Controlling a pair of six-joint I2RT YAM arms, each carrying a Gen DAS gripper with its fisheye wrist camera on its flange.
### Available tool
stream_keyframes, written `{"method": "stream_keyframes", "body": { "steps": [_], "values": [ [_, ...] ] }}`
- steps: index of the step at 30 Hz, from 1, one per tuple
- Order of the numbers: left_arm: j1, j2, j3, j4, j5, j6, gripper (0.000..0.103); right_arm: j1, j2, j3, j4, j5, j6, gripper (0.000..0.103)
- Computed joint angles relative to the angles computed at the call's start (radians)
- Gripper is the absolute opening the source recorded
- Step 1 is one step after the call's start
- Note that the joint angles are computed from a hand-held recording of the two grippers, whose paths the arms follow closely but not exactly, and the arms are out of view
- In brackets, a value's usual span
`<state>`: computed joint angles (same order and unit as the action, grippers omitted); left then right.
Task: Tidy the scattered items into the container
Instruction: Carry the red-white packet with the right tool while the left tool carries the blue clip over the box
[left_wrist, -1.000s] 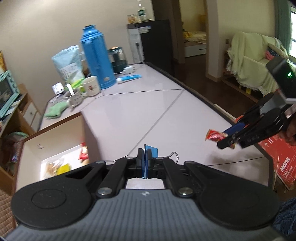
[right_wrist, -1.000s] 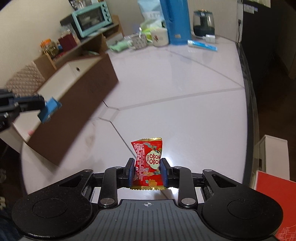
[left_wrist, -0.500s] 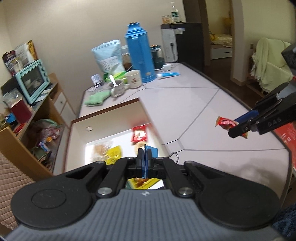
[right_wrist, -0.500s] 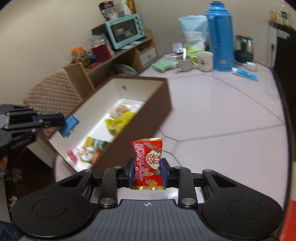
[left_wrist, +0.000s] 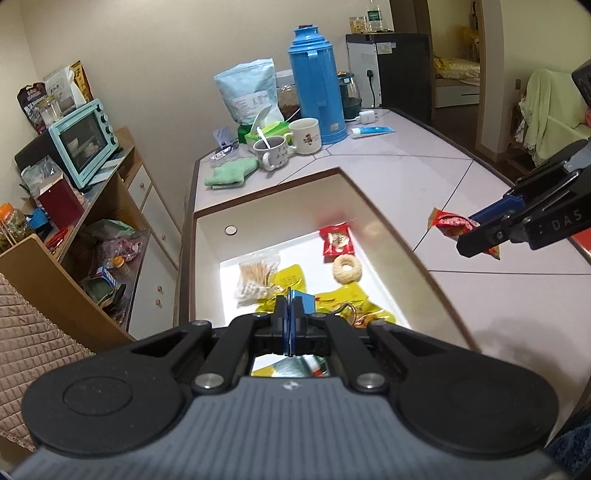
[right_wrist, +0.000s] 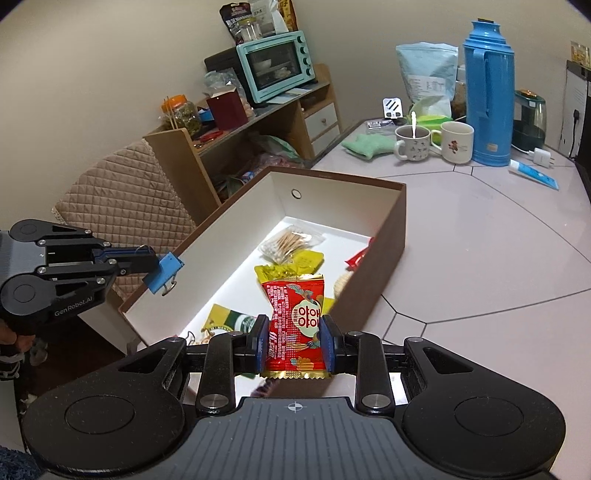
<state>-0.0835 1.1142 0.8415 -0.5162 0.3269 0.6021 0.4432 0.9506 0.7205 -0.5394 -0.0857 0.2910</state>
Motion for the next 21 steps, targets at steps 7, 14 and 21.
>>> {"method": "stream_keyframes", "body": {
  "steps": [7,14,21],
  "values": [
    [0.053,0.116,0.056,0.017,0.051,0.051,0.0,0.038,0.117,0.047,0.055,0.03,0.025,0.028],
    [0.064,0.242,0.11,0.04,0.065,0.077,0.0,0.022,0.234,0.094,0.101,0.018,0.023,0.028],
    [0.048,0.37,0.182,0.06,0.054,0.087,0.0,-0.014,0.315,0.132,0.125,0.0,0.018,0.028]
  ]
}}
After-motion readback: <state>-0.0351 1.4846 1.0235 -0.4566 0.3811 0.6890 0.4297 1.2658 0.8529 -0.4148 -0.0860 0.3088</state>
